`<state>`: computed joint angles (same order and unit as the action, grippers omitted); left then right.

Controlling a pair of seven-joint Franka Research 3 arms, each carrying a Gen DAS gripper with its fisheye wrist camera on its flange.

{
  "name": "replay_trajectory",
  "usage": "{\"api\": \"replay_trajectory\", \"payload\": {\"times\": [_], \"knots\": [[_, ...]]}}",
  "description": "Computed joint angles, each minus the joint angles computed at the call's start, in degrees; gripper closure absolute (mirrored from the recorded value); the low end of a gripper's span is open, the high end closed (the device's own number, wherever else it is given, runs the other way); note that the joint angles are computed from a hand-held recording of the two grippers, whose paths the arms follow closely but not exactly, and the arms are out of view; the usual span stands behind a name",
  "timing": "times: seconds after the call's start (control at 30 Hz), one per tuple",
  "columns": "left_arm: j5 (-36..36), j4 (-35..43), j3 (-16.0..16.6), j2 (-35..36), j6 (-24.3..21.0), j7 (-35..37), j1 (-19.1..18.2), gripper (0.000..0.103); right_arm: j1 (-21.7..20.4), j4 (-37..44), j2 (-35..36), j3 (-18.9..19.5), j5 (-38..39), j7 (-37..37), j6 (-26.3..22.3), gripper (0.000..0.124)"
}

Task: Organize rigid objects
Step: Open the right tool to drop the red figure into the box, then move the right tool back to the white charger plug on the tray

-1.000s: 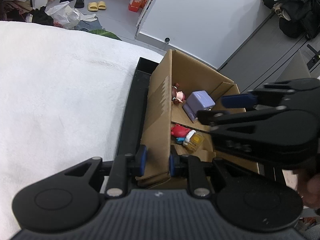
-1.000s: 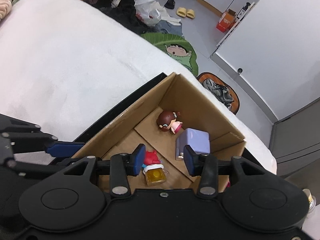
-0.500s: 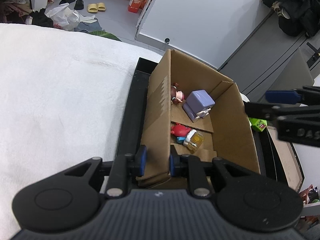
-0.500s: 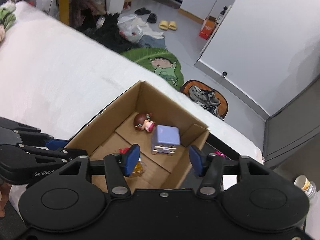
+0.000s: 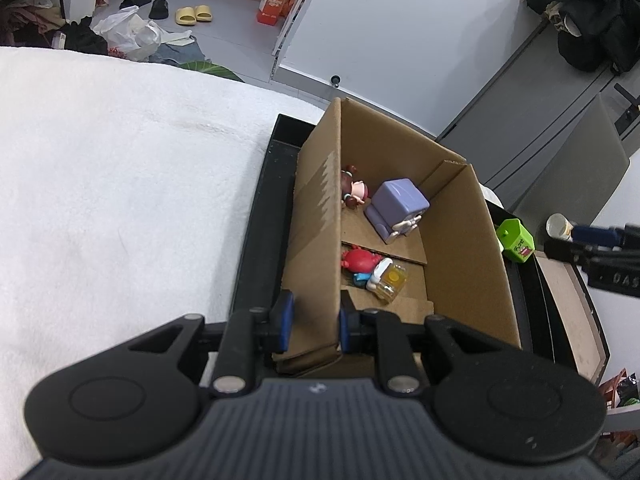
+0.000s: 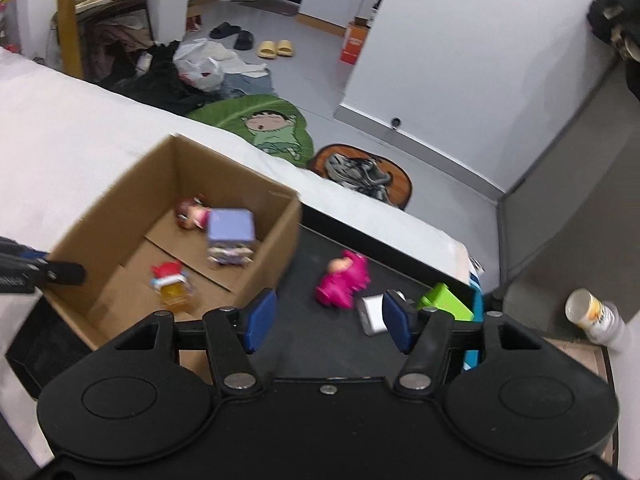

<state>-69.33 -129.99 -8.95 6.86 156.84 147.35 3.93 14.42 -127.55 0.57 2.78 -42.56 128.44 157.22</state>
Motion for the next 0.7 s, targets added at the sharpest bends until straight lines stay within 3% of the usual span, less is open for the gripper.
{"api": "replay_trajectory", "payload": {"times": [0.33, 0.7], "knots": [[0.0, -0.1, -0.2, 0.1, 0.4, 0.0, -0.1, 0.083, -0.8, 0.6, 4.4, -3.0, -5.2, 13.2, 0.0, 0.065], [-0.1, -0.2, -0.2, 0.0, 0.5, 0.1, -0.1, 0.083, 1.6, 6.7, 11.3, -6.5, -6.1, 15.2, -2.5, 0.065]]}}
